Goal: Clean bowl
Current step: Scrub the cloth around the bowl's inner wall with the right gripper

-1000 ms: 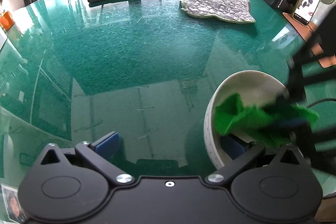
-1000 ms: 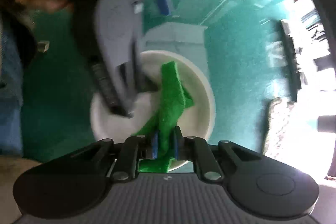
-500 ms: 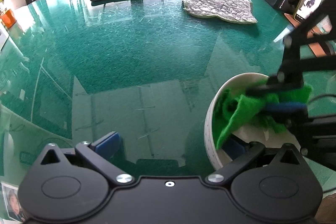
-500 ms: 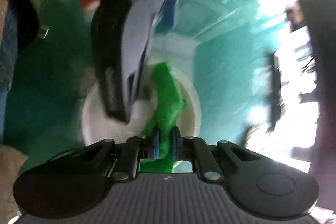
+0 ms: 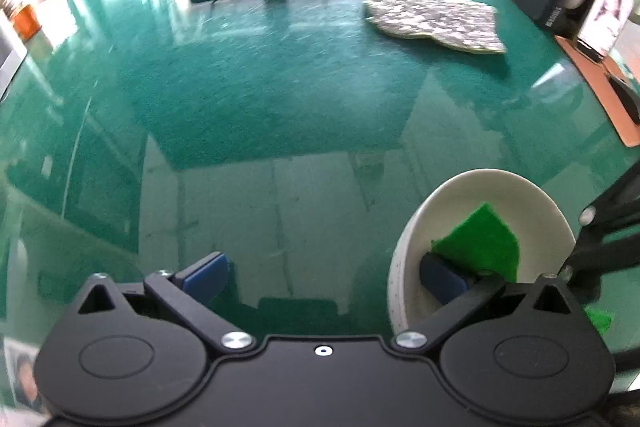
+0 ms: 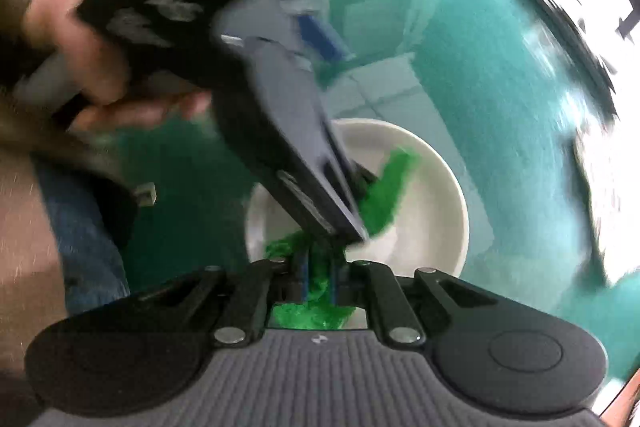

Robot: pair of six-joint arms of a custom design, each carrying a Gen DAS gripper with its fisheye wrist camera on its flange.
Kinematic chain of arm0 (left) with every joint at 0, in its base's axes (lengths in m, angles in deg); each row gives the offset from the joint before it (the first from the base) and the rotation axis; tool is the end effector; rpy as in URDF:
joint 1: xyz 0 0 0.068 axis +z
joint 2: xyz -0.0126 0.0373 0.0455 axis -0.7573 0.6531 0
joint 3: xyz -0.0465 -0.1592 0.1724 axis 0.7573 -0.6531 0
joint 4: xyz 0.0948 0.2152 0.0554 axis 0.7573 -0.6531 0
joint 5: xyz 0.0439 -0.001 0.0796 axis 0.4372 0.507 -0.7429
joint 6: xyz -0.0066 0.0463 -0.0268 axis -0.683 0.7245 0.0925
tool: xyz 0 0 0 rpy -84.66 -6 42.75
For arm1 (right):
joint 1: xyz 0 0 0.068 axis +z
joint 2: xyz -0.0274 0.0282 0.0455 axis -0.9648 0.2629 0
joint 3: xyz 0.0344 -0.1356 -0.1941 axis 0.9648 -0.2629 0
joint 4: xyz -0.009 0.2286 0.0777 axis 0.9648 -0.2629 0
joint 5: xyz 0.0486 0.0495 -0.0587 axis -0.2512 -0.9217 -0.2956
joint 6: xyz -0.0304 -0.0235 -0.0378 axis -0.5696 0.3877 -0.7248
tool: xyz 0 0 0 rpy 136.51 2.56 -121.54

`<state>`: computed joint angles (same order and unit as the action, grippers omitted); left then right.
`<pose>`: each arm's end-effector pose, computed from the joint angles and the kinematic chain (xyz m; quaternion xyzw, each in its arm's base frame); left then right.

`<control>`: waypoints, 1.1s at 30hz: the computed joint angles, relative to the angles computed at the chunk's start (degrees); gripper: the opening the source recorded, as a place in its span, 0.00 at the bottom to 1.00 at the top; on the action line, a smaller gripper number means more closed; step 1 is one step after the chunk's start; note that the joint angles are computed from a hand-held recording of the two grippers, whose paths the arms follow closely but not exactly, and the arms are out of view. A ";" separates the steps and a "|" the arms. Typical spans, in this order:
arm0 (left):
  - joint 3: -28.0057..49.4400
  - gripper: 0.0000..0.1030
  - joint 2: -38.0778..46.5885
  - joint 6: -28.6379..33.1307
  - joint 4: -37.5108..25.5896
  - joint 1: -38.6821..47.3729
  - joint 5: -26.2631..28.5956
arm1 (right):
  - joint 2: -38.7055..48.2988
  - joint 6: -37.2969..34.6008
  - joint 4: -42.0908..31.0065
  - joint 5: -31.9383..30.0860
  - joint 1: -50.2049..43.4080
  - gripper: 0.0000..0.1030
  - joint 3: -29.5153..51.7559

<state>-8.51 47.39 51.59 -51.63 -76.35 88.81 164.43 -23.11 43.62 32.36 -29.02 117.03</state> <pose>0.2313 -0.1231 0.0866 0.2187 0.9508 -0.1101 0.1898 0.2166 0.2294 0.1189 -0.4040 0.9045 0.1104 0.0808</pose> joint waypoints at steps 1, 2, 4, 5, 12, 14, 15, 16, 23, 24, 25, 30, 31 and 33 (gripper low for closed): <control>-0.87 0.96 -1.86 0.30 -0.72 0.02 -0.25 | -1.21 -0.81 0.63 1.84 0.06 0.11 -1.04; -1.35 0.96 -2.89 0.43 -1.28 -0.18 -0.64 | -1.82 -1.65 0.63 3.84 0.20 0.11 -1.39; -2.26 0.96 -4.06 0.94 -1.86 -0.72 -1.17 | -3.00 -5.29 0.74 8.79 1.23 0.11 -2.50; -2.24 0.96 -3.95 1.14 -2.08 -0.90 -1.26 | -3.72 -5.30 0.41 9.52 2.24 0.11 -2.85; -0.04 1.00 0.12 1.87 -3.34 -0.51 0.57 | -13.25 -13.36 -0.49 20.57 14.80 0.10 -7.44; 0.04 1.00 0.26 1.92 -3.05 -0.11 0.49 | -7.23 -22.51 7.50 26.04 14.78 0.11 -7.66; -0.16 1.00 0.24 1.96 -2.51 0.11 0.53 | -5.88 -26.99 8.98 27.47 15.02 0.10 -8.25; -0.30 1.00 0.22 2.04 -2.10 0.29 0.59 | -5.96 -28.52 8.80 27.79 15.31 0.10 -8.72; 0.01 1.00 0.54 2.36 -1.44 0.58 0.76 | -4.29 -17.38 -4.73 12.27 12.58 0.10 0.81; -0.03 1.00 0.56 2.38 -1.30 0.58 0.72 | -4.18 -14.50 -4.33 9.10 11.59 0.10 1.56; -0.07 1.00 0.63 2.39 -1.09 0.60 0.71 | -2.94 -10.40 -5.09 6.28 10.22 0.11 3.33; 0.08 1.00 1.25 3.59 -0.56 0.73 1.03 | -3.15 -16.41 0.03 16.95 11.12 0.10 -1.82; 0.20 1.00 1.54 3.52 -0.29 0.71 0.99 | -3.32 -16.94 0.68 18.39 10.66 0.10 -2.17; 0.32 1.00 1.72 3.37 -0.20 0.63 0.98 | -2.37 -14.58 -0.70 18.19 9.64 0.18 0.04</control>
<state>-8.19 49.11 54.96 -51.83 -75.72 89.78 162.05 -37.69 42.91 50.55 -19.38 117.06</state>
